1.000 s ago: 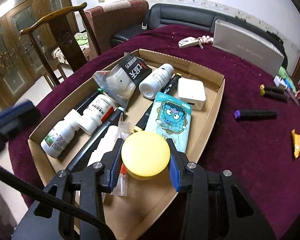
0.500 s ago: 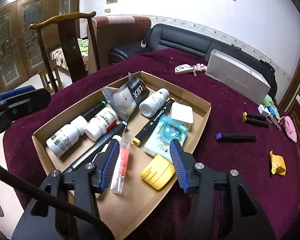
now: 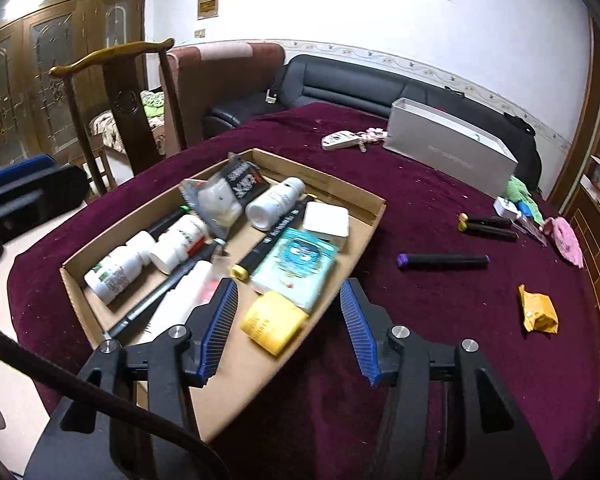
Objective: Organize objects
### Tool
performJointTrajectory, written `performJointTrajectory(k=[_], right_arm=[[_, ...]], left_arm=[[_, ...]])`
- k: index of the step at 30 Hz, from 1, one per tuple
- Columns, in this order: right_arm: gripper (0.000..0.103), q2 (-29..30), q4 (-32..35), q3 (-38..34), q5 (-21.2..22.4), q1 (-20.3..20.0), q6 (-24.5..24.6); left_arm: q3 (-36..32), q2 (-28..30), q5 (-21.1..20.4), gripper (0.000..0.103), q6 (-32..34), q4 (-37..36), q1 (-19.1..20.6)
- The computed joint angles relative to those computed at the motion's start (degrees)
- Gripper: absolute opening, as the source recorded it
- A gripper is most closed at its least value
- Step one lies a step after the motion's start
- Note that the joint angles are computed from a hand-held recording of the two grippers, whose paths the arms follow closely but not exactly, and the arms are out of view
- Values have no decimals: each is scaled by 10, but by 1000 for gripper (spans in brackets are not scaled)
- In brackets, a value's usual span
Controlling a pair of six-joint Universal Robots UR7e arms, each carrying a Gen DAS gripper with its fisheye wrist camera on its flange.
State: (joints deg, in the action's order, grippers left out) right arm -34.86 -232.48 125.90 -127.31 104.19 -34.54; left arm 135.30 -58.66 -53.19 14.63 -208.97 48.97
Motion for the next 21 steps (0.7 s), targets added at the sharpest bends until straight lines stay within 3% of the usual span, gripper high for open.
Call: performJointTrajectory(k=[2, 5, 6, 8, 13, 17, 21], right_arm=[[53, -7, -11, 8, 2, -7, -2], [53, -13, -22, 15, 5, -13, -4], [53, -15, -23, 18, 7, -15, -4], [53, -18, -22, 21, 12, -17, -3], [53, -17, -24, 25, 18, -14, -4], [53, -14, -26, 24, 18, -9, -8], [53, -8, -31, 19, 11, -1, -17]], left_arm=[[0, 2, 9, 79, -11, -12, -8], [1, 9, 35, 100, -26, -52, -20], [1, 14, 53, 101, -33, -70, -25], [-2, 23, 91, 101, -41, -89, -32], [-11, 27, 156, 102, -76, -41, -37], [-2, 28, 151, 102, -82, -34, -33], [0, 44, 171, 101, -56, -60, -39]])
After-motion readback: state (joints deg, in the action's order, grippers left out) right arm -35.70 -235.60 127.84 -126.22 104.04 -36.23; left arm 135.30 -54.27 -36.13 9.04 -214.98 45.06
